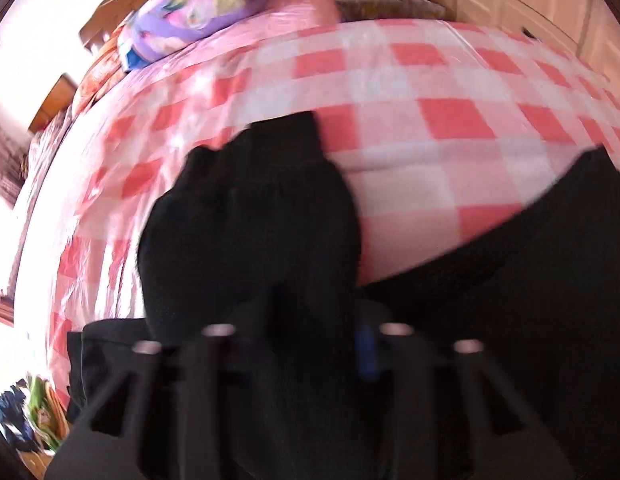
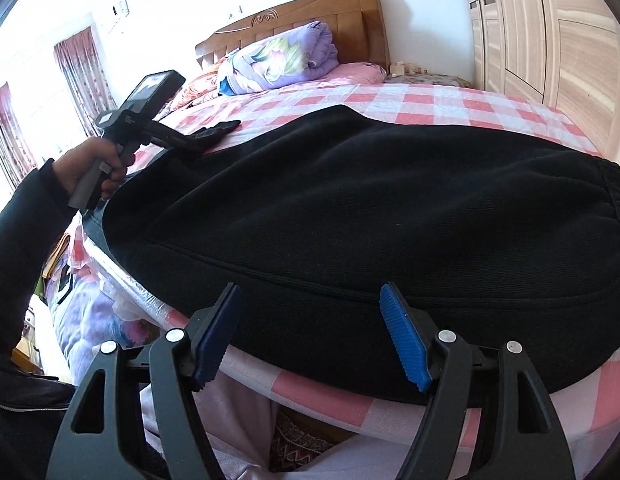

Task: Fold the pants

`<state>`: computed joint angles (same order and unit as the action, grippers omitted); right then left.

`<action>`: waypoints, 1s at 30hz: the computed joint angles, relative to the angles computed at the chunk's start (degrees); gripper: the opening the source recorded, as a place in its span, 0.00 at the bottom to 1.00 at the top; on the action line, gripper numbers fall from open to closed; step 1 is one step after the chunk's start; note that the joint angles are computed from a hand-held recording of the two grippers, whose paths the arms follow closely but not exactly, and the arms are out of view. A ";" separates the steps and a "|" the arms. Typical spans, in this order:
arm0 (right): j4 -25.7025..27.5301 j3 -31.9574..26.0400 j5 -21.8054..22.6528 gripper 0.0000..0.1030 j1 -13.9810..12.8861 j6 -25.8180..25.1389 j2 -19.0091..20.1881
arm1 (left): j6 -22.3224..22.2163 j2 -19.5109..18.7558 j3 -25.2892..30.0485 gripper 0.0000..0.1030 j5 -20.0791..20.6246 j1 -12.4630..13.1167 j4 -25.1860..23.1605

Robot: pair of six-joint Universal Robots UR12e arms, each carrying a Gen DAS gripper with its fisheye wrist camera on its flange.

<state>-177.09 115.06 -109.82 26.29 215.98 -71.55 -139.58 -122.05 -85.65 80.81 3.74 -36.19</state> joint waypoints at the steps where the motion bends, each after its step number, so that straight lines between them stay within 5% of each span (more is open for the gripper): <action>1: -0.13 0.06 -0.07 0.68 0.00 -0.02 -0.01 | -0.59 0.26 0.09 0.07 -3.62 1.13 -0.76; 3: -0.57 0.15 -0.37 0.68 0.03 0.04 0.03 | -5.03 1.96 -2.40 0.07 -12.79 4.57 4.91; 6: -0.51 0.10 -1.01 0.68 0.18 -0.30 -0.09 | -15.27 5.26 -9.41 0.07 -24.88 11.47 20.31; 8: -1.40 0.18 -0.80 0.68 -0.07 -0.52 -0.27 | -21.34 6.14 -12.50 0.07 -31.99 16.09 23.56; 10: -2.58 -0.07 0.69 0.68 -0.73 -1.47 -0.29 | -24.10 5.90 -14.53 0.10 -34.92 19.06 25.40; 14: -1.13 -4.75 1.43 0.68 -2.01 -10.43 0.90 | -21.28 3.89 -15.49 0.12 -31.54 21.59 18.47; 16: -1.07 -8.82 4.57 0.68 -3.10 -18.73 2.60 | -20.86 2.98 -16.13 0.20 -33.62 22.45 19.02; 18: 2.51 -14.37 8.59 0.68 -4.47 -27.30 5.13 | -21.81 3.12 -16.86 0.62 -32.68 22.31 22.55; 19: 5.25 -17.25 10.93 0.68 -5.22 -30.97 6.53 | -22.60 3.21 -16.99 0.69 -32.54 22.27 23.79; 23: 14.76 -27.40 17.04 0.60 -7.55 -40.59 12.37 | -22.89 4.14 -18.02 0.72 -30.06 20.84 29.07; 30: 28.15 -39.85 30.84 0.38 -9.34 -50.82 20.41 | -13.20 4.12 -16.71 0.75 -22.22 17.72 30.58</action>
<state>-148.93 75.22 -78.98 16.94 165.17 -51.14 -152.78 -117.93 -102.36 58.59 21.46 -5.60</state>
